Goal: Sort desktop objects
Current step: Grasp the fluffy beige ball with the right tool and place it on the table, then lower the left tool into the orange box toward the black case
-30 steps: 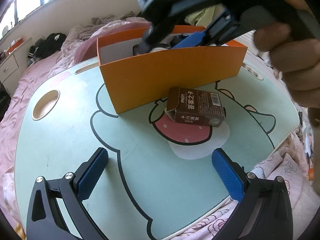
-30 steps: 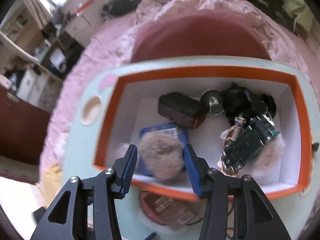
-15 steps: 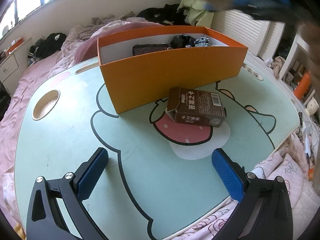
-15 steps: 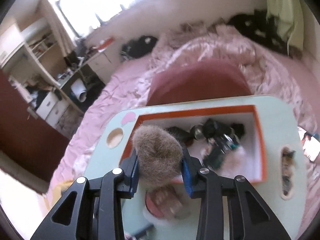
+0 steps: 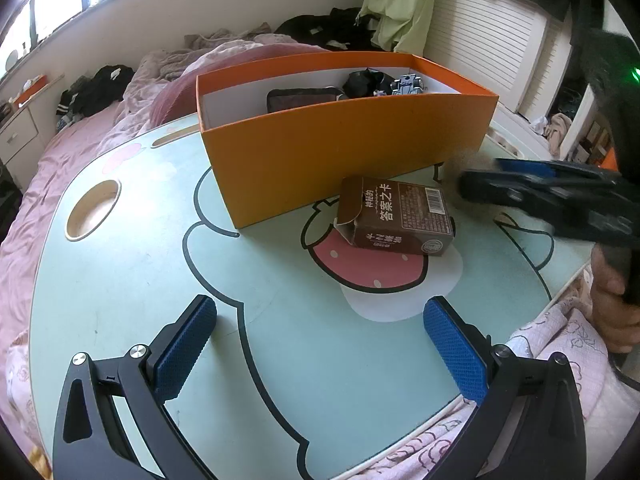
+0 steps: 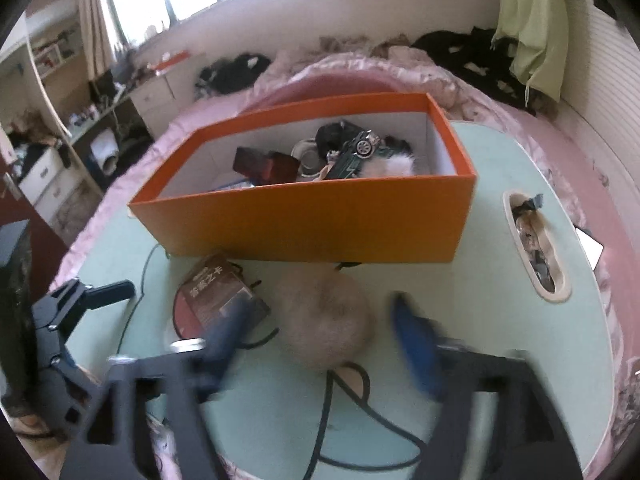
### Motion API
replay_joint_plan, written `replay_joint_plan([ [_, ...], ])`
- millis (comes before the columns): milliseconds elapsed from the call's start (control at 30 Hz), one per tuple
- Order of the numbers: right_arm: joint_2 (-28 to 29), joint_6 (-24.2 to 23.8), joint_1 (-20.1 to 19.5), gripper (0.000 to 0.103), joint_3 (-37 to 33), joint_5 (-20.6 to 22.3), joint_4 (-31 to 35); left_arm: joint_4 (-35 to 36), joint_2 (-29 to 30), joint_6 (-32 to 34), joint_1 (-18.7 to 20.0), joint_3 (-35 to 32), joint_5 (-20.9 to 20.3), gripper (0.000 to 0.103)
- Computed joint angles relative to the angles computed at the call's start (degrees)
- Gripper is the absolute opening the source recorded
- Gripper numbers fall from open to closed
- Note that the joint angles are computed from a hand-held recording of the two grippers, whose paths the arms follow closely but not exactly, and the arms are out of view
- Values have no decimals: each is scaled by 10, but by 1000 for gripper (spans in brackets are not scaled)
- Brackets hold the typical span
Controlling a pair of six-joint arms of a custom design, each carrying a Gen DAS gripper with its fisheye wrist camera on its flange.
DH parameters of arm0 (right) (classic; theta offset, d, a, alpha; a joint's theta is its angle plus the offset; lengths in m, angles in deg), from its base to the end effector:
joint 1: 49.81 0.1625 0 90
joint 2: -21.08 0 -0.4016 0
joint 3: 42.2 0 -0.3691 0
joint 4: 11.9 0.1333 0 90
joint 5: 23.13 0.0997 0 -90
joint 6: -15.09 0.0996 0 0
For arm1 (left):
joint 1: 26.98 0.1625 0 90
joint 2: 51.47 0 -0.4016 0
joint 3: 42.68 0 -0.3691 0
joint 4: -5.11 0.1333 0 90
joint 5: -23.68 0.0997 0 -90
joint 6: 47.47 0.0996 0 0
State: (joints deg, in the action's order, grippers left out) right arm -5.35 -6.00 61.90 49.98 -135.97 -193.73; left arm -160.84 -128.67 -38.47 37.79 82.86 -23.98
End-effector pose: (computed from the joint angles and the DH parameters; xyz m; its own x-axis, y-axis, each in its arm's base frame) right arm 0.3251 -0.5606 -0.0339 -0.7382 -0.4704 0.4835 -0.6408 0.7130 -0.2847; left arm -0.0134 -0.4986 0.2593 -0.7327 0.1577 -0.6620 0.4985 0.7866 -0.3644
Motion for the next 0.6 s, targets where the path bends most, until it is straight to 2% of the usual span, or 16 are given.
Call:
replay_joint_plan([
  [67,-7,-27,-2,90,29,-11,-45,-1,0,0,0,0,0,103],
  [167,12,-74,7,92,38,-70,-89,-2,1,-1,-1,1,1,103],
  [200,26,-115,9,102,41,-85,-133,-2,2,-1,-2,0,3,103],
  [233,30,-138,7,103,52,-76,-170,-3,3,-2,-2,1,4,103],
  [300,21,-140,-9,103,67,-36,-178,-4,4,-2,-3,1,4,103],
  [600,19,-150,-17,103,73,-28,-188,-5,4,0,-2,0,4,103],
])
